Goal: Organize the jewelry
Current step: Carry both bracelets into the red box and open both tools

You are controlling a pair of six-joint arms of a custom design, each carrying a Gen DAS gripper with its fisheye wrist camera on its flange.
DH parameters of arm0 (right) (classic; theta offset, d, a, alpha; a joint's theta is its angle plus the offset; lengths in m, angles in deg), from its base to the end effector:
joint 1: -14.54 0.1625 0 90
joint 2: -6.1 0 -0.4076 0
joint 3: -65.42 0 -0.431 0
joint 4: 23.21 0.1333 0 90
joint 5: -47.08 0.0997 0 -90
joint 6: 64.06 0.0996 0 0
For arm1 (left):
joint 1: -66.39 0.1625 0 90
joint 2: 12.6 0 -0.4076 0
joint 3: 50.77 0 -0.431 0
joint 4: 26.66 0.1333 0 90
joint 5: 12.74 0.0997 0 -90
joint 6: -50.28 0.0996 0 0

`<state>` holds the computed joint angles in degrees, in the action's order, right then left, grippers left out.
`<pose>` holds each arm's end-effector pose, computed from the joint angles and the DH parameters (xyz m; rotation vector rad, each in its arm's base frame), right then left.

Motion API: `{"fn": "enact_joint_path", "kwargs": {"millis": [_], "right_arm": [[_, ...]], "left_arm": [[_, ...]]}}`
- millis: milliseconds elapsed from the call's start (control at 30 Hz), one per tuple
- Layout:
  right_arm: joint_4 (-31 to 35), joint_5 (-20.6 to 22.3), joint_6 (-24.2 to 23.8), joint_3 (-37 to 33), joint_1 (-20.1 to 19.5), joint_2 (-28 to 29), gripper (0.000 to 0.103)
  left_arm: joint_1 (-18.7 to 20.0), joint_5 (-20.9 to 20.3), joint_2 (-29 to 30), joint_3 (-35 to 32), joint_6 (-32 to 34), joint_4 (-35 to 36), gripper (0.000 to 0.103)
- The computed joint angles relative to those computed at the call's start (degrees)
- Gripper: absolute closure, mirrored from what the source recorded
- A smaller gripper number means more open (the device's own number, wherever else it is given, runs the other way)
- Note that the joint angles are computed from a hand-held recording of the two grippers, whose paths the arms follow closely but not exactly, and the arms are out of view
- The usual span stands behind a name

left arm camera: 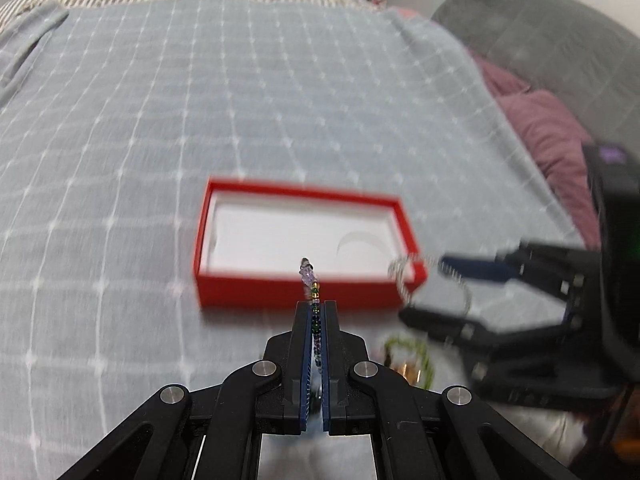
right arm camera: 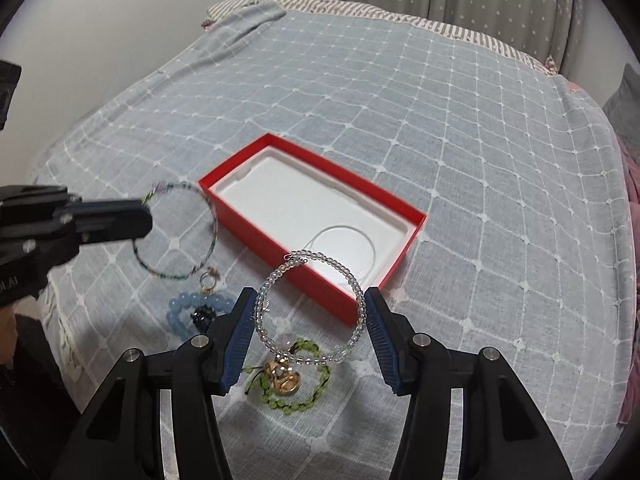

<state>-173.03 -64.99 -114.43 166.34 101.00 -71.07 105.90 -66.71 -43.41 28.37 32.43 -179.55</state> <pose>0.0574 -0.6247 0.3704 0.8401 -2.3359 0.5000 -0.4592 -0.6273 -0.0036 0.6406 2.5807 -0.7661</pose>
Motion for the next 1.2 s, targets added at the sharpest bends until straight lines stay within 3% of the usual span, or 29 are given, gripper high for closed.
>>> {"fn": "enact_joint_path", "kwargs": {"millis": [100,200,267,633,1067,1133,1200], "right_arm": [[-0.8,-0.5,0.7,-1.1,-0.2,0.9,0.046],[-1.1,-0.7,1.6,-2.0,-0.3,1.5,0.046],[-1.6,-0.6,1.8,-2.7,-0.3,2.0,0.046],[-2.2,0.4,2.9,-7.6,0.1,7.3,0.046],[-2.6,0.4,1.8,-9.1,-0.2,10.1,0.039],[-2.2,0.5,1.9,-9.0,-0.1,9.9,0.039],[-1.5,0.5,2.0,-9.0,0.0,9.5,0.039]], "left_arm": [[1.2,-2.2,2.2,-3.6,3.1,-1.9,0.103],[2.9,-6.8,3.7,-6.6,2.2,-1.9,0.103],[3.6,-7.6,4.8,-8.4,1.6,-1.7,0.103],[5.0,3.6,9.3,-13.8,-1.2,7.2,0.103],[5.1,7.8,9.8,-13.9,-0.5,7.2,0.103],[5.1,7.6,9.5,-13.7,-0.6,7.3,0.099],[5.0,7.2,9.3,-13.5,-0.5,7.4,0.082]]}}
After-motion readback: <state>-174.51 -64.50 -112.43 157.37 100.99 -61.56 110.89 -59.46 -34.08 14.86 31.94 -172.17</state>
